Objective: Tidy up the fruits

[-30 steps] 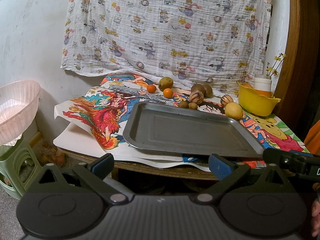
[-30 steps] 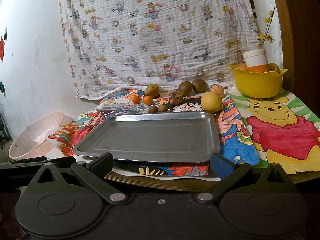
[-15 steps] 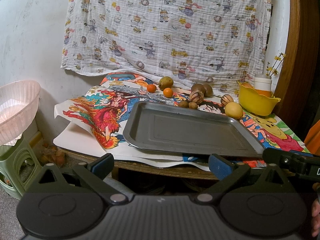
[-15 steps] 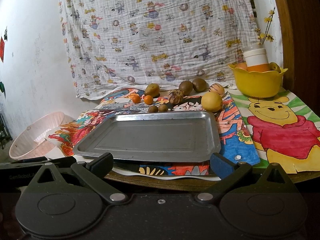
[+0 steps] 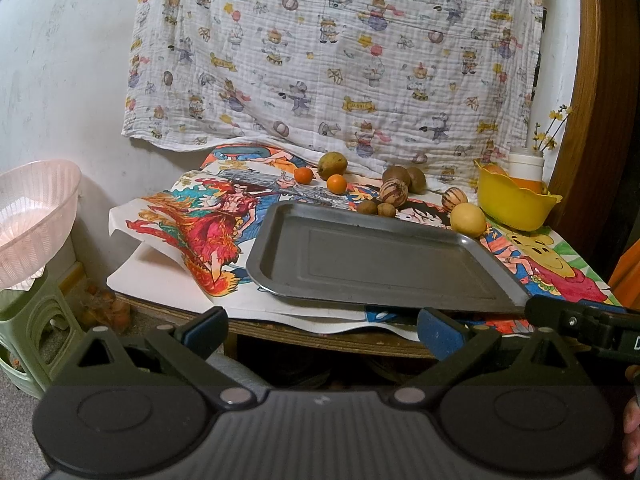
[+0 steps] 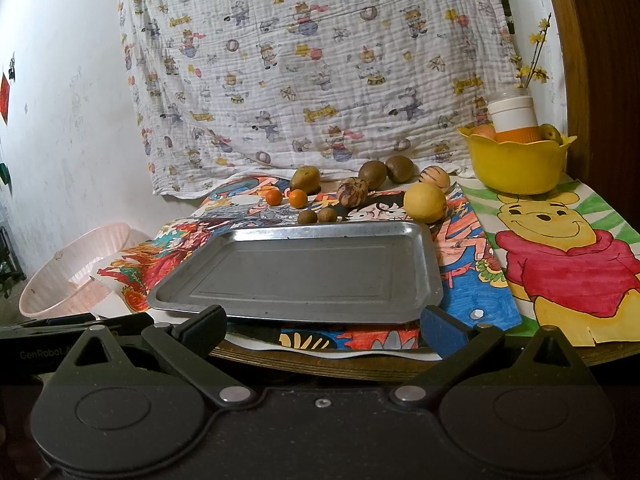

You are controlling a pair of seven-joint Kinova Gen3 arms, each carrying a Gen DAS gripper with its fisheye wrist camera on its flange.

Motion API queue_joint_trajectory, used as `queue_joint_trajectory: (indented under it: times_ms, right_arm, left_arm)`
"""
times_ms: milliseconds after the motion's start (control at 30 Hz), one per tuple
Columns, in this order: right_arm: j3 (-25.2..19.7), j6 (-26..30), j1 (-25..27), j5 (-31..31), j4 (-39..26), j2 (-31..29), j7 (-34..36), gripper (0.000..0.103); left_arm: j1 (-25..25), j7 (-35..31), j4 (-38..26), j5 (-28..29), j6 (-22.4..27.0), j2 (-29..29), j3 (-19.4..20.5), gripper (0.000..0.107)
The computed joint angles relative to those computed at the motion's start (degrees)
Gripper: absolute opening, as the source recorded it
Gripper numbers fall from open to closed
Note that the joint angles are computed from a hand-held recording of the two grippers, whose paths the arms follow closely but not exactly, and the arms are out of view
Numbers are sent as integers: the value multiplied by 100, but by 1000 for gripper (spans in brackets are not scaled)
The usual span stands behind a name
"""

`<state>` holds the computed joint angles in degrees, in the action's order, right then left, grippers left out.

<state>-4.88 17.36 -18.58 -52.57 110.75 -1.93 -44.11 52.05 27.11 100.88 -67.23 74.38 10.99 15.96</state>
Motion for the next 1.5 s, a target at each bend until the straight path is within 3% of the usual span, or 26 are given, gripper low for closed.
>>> queue_joint_trajectory:
  times_ms: [500,700,1000,1267,1500]
  right_arm:
    - [8,21,0,-12,-7,8,20,103]
    - [-72,-140,-49,273,48,-12,-293,103]
    - [-39,-223,-22,193,-123,136,-13,103]
    - [-402,-613,306,692,-587,546,110,103]
    - [-878,-206,946,959,-1313,1044,443,103]
  left_arm:
    - [-25,-8,31,2,-89,28,-15,102]
    - [-98,-219,-32,112,-240,-5,-35,102]
    - [-324,-526,-53,251,-501,-115,-92,102]
    - [-817,-1806,-341,518,-895,-250,-181,103]
    - [-1335,-2921,-616,890,-1531,-346,-353,103]
